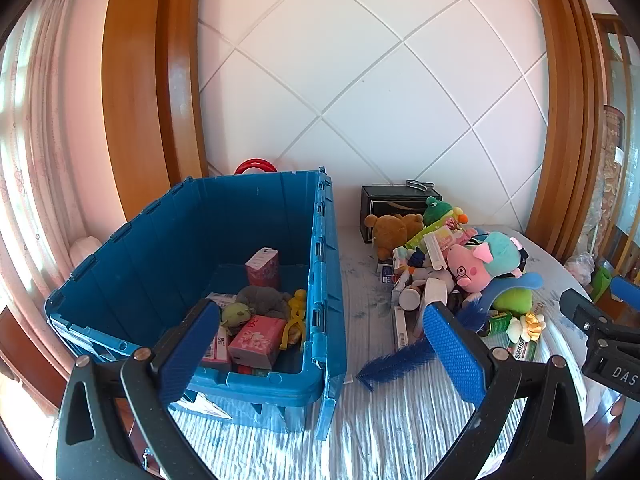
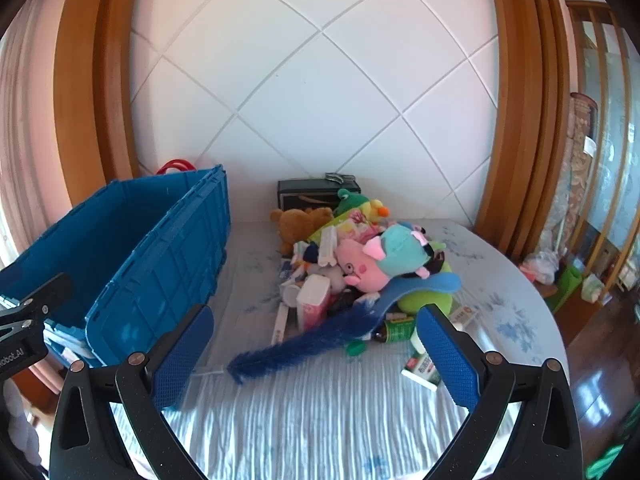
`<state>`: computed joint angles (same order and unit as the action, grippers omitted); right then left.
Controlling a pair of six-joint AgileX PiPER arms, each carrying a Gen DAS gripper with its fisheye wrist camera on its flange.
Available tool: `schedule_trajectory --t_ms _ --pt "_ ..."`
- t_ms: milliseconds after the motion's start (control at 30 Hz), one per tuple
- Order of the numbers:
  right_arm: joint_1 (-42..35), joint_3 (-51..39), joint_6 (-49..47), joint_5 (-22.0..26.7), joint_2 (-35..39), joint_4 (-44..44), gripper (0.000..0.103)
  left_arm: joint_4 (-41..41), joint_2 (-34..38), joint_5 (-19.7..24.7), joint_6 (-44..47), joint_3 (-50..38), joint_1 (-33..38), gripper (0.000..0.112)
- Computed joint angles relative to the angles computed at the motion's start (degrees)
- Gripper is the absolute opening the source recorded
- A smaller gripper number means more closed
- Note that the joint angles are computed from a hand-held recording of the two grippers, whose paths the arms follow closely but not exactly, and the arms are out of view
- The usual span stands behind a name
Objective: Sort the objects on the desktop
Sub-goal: 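Move both tools from the blue bin toward the pile of toys and boxes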
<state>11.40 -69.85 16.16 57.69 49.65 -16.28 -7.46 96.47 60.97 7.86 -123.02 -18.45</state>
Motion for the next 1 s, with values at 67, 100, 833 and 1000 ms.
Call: schedule_trajectory --t_ms 67,100,833,1000 --pt "-0.6 -0.2 -0.6 -0.1 0.2 0.7 0.103 2.0 -0.3 -0.4 -1.7 0.5 -0.7 0.103" --pt "-0.9 -0.3 -0.9 -0.2 0.2 0.9 0.103 2.1 -0.6 -0.7 -1.8 0.9 -0.8 0.103" --pt "-36.3 2.1 -38.2 0.8 -0.3 35.9 0.103 10.5 -2.3 -2.5 -11.2 5.8 -9.5 0.103" --pt "-57.3 3.5 -58.3 8.4 1.4 53.5 0.103 14.4 -2.3 -3.4 -15.8 7.6 -14.2 0.103"
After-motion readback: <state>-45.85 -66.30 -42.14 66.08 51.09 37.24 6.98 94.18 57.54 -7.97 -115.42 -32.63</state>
